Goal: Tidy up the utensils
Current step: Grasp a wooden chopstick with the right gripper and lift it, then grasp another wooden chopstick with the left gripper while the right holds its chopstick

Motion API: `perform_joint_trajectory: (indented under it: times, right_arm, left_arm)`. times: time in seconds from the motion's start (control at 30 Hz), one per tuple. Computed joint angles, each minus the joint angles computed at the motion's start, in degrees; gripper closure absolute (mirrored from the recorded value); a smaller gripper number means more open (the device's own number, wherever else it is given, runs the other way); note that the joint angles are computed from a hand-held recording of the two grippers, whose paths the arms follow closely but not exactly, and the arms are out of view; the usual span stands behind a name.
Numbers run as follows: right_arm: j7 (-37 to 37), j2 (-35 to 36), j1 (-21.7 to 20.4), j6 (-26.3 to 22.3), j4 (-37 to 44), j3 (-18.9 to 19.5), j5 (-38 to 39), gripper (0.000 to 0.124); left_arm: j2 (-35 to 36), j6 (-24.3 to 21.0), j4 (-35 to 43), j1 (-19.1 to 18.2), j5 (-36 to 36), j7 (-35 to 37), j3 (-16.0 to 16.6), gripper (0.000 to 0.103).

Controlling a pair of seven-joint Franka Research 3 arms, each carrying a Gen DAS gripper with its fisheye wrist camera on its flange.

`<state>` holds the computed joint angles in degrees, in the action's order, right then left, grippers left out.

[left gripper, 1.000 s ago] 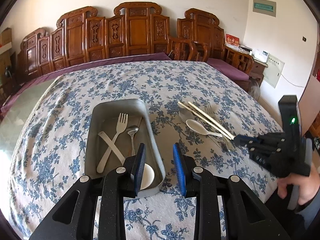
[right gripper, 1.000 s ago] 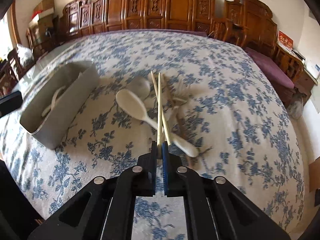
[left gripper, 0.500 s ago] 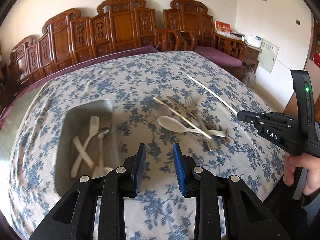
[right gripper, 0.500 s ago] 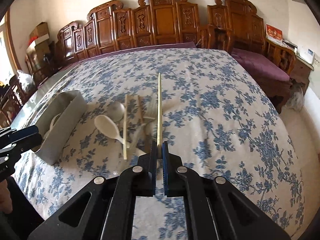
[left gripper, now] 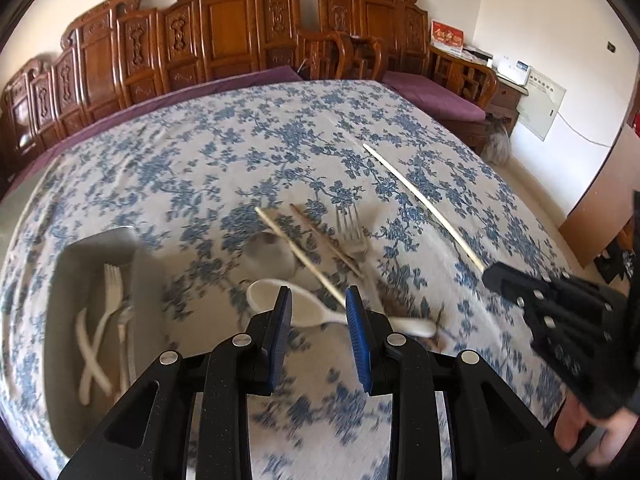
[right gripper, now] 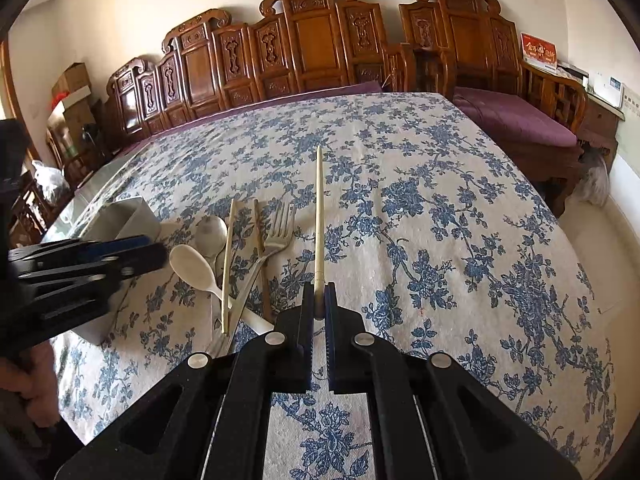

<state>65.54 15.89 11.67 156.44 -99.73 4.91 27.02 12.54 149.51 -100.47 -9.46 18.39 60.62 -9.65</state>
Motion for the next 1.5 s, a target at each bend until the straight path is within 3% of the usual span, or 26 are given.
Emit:
perform_joint_trajectory:
  times: [0.33, 0.7, 1.0, 1.5]
  right_arm:
    - [-1.5, 0.8, -1.0, -0.9, 1.5, 0.8, 4.1, 0.118]
    - [-2.2, 1.1, -1.4, -1.5, 2.2, 1.1, 6.3, 0.118]
    - [-2.0, 1.2, -1.3, -1.8, 2.4, 0.9, 6.2, 0.118]
    - [-3.4, 0.7, -0.7, -2.0, 1.6, 1.4, 6.2, 0.118]
  left_arm:
    - [9.8, -7.9, 12.1, -1.3, -2.0, 0.8, 0.1, 0.079]
    - [13.9, -13.2, 17.4, -2.1, -3.0, 0.7, 0.4, 0.087]
    - [13.9, -14.5, 17.9, -2.1, -3.2, -0.8, 0.6, 0.098]
    - [5.6, -10.3, 9.1, -1.2, -0.6, -2.0, 0.7, 0.099]
